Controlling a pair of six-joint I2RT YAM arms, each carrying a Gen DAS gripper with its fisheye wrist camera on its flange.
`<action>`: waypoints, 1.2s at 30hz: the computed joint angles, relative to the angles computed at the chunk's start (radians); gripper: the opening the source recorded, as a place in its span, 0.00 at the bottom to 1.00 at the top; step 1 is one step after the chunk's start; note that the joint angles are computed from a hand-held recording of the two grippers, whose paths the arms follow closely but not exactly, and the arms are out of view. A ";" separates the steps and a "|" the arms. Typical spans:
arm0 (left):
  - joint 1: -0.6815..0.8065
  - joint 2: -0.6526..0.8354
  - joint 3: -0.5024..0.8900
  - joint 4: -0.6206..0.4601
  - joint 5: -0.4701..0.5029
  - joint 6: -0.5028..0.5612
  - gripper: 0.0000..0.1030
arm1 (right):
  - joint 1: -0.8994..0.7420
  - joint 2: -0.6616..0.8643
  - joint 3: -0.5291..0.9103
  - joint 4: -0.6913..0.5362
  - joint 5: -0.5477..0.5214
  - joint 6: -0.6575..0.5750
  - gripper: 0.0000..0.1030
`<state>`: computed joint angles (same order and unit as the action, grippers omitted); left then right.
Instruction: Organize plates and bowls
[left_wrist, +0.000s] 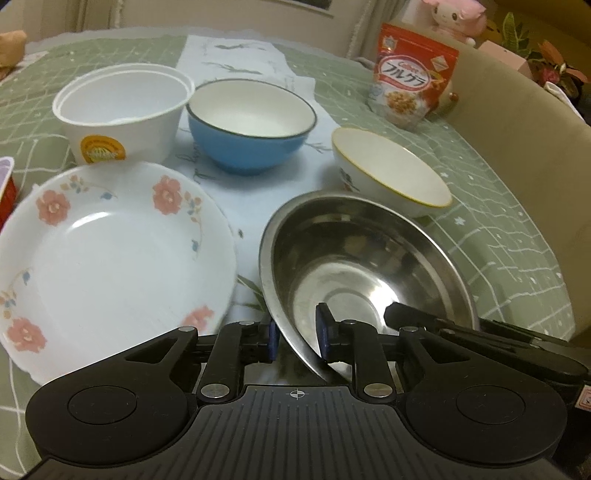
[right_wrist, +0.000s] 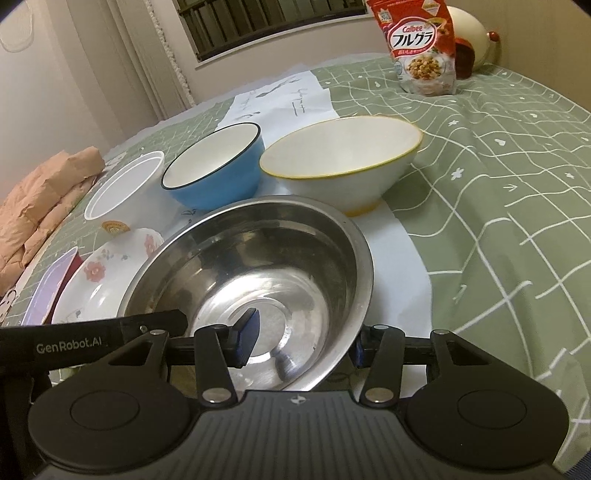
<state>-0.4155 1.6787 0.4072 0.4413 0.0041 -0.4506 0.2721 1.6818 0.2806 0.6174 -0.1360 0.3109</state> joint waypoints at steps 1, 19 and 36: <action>-0.002 -0.007 -0.001 -0.012 0.013 -0.003 0.24 | -0.001 -0.017 -0.009 -0.007 0.003 0.002 0.47; 0.026 0.098 0.081 0.014 -0.008 -0.005 0.20 | -0.102 0.099 0.114 -0.035 -0.068 -0.013 0.40; 0.366 -0.259 -0.200 0.107 0.130 0.057 0.24 | 0.237 0.003 0.302 -0.244 0.104 0.063 0.38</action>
<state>-0.0498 1.4199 0.2070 0.5487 0.1337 -0.3935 0.5095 1.6852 0.5825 0.3738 -0.0322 0.3737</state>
